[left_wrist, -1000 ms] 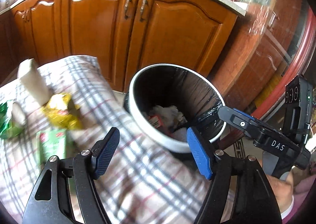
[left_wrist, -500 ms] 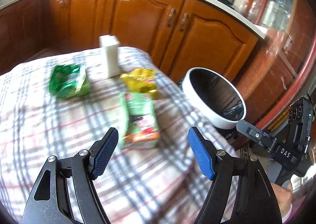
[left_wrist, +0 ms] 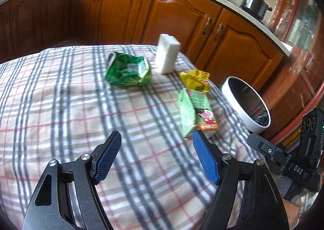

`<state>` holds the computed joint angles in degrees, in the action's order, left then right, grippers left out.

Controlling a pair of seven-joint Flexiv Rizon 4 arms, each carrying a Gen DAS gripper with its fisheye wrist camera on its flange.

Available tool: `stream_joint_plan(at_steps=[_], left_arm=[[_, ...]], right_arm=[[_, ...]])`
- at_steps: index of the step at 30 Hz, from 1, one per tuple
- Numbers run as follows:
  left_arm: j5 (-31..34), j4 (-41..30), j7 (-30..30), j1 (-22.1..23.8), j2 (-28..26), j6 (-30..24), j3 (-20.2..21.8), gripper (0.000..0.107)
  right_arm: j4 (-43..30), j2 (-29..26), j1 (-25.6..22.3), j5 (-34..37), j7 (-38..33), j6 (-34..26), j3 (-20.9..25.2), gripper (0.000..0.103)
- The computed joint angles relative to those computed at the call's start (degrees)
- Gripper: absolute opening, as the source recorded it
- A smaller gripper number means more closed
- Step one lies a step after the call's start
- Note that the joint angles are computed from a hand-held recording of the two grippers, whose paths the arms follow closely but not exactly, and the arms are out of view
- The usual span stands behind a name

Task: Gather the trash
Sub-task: 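Move both open tools back over the table toward the remaining trash, then grasp the crushed green can with the left tool while the right tool grasps the green milk carton, then carry the can and carton over the bin and open both tools to drop them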

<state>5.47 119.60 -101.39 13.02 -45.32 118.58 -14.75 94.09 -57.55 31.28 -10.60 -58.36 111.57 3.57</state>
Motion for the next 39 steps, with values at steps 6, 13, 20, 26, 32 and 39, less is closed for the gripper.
stream_joint_plan(at_steps=[6,13,20,26,32,39], left_arm=[[-0.06,-0.34,0.06,1.71,-0.02,-0.21,0.61,0.075],[-1.49,-3.61,1.55,2.86,-0.52,-2.42,1.32,0.075],[-5.45,-10.25,4.66,1.28,-2.07,-6.4,3.19,0.074],[-11.6,-16.88,8.31,-4.01,-4.86,-10.6,7.78,0.07],[-13.21,-19.96,12.5,-1.88,-7.04,-15.45,4.22,0.017],[-10.97,-14.68,13.17,1.56,-5.79,-10.68,-0.07,0.015]], right_arm=[[-2.9,-1.12,1.59,-0.5,0.15,-1.86,-0.15,0.091],[-7.42,-2.9,3.49,-1.34,0.68,-4.42,-0.81,0.091],[-13.35,-5.73,4.32,-2.78,1.9,-9.18,-1.41,0.09],[-17.41,-7.61,4.83,-3.58,3.38,-12.98,-2.5,0.078],[-21.23,-9.52,2.6,-5.34,3.9,-18.3,0.48,0.056],[-16.68,-7.29,3.37,-4.68,3.66,-13.78,-1.27,0.045]])
